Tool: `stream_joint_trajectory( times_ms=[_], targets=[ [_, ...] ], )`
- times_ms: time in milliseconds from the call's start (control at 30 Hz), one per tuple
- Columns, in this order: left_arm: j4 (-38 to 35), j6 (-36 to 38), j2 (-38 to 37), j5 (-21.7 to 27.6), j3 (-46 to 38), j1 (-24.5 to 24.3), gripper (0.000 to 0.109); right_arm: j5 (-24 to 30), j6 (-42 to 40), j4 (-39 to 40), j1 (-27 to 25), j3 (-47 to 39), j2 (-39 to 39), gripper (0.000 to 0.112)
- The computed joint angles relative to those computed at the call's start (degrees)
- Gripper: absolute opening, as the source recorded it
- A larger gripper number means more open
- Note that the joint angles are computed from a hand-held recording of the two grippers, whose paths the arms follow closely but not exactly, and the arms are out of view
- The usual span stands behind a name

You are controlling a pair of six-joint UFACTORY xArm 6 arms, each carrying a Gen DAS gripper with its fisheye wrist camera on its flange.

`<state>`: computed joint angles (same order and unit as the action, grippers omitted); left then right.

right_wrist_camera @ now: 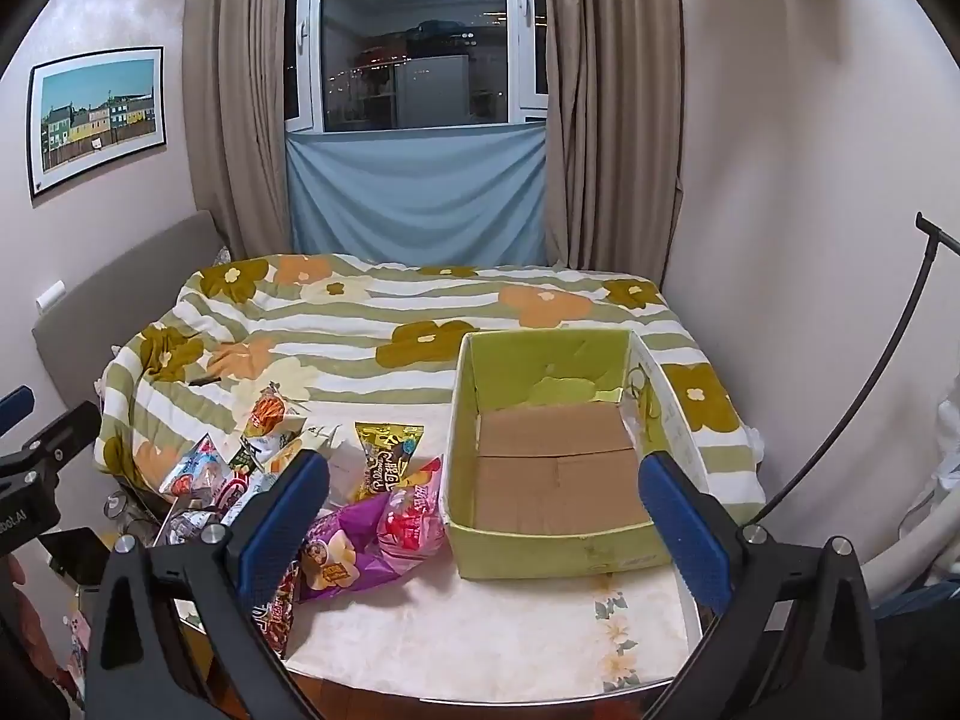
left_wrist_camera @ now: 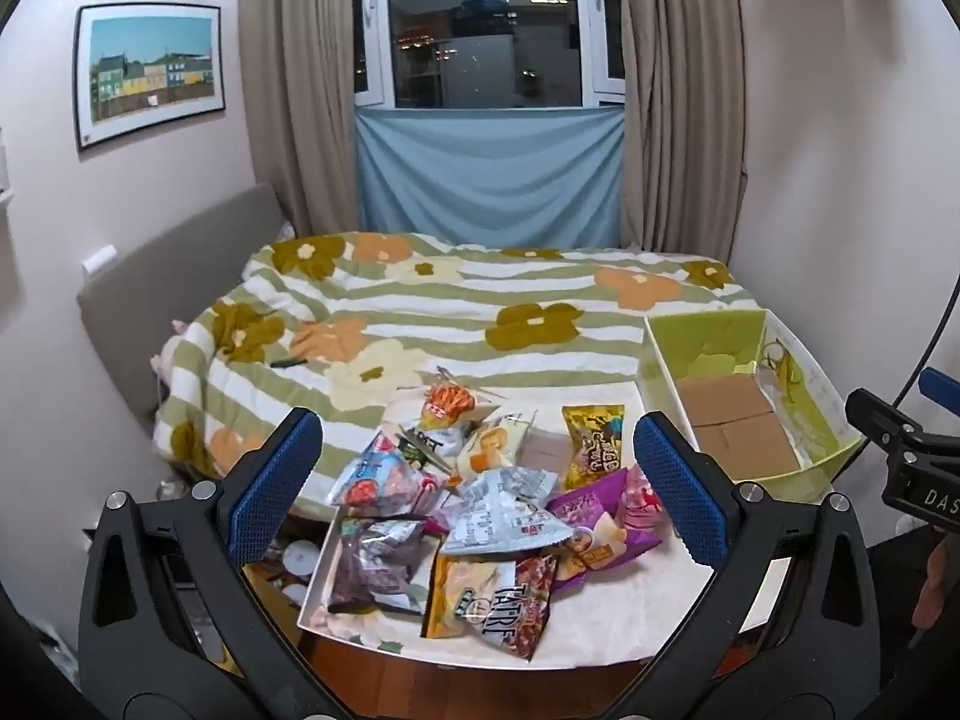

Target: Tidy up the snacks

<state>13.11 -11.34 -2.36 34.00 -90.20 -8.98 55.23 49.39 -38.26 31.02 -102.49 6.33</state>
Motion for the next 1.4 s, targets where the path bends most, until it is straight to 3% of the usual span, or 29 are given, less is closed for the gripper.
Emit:
stream_joint_trajectory(
  times_ms=[1400],
  targets=[
    [-3.01, 2.51, 0.80, 0.80, -1.19, -0.62, 0.103, -0.06, 1.60, -0.92, -0.41, 0.25, 0.16, 0.103]
  ],
)
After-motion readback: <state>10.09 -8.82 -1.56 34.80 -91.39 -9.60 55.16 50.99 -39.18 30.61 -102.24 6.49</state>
